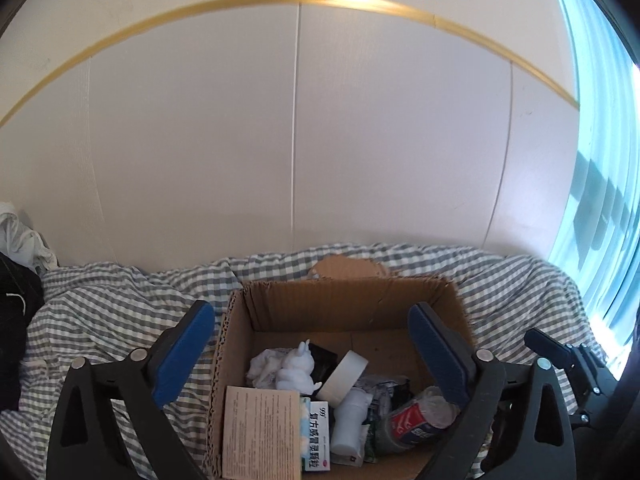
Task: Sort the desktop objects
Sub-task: 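Withdraw both tools and reach toward the toothpaste tube and bead bracelet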
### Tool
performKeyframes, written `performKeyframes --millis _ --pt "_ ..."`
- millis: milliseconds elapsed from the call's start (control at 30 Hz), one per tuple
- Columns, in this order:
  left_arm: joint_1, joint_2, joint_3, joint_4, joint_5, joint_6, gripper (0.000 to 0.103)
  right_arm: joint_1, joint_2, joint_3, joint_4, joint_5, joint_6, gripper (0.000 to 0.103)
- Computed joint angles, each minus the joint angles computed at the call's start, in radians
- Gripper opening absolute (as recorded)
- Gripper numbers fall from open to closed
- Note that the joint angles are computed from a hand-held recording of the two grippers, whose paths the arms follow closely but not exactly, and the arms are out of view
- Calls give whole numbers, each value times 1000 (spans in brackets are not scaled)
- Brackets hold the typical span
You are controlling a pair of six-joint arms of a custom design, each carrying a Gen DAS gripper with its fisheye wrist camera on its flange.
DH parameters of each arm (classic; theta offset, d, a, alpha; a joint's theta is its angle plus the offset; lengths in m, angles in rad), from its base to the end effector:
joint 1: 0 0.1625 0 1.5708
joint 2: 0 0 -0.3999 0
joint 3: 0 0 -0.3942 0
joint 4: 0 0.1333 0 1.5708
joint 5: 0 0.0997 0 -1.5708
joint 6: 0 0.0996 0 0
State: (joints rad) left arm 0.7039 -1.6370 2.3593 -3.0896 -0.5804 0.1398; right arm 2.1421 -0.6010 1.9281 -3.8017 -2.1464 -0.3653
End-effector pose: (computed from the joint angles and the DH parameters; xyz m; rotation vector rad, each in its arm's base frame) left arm -0.1480 -0.4098 0.3340 0.6136 2.1345 -1.2676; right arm 0.3651 -0.4218 0.0327 0.7747 -2.2946 1.2304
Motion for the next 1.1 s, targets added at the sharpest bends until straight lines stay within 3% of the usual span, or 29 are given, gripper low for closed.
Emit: performKeyframes --millis 100,200,400,633,733,900,1100 --pt "-47 -43 28 18 28 -11 103 10 -4 10 -30 1 -5 92" --pt "-90 -68 53 3 76 -5 103 27 3 24 -108 -9 -33 101" --pt "-167 -82 111 -134 190 63 103 51 6 65 -224 -13 -53 103" --pt "-207 -170 190 -93 215 5 103 78 28 106 -317 -49 -57 103" --pt "-215 -177 234 -197 219 60 103 87 29 116 -280 -70 -56 103" --pt "-240 -221 297 -242 247 53 103 103 49 134 -340 -90 -84 103" --pt "-272 -328 375 -144 285 -63 103 102 82 176 -393 -94 -72 103"
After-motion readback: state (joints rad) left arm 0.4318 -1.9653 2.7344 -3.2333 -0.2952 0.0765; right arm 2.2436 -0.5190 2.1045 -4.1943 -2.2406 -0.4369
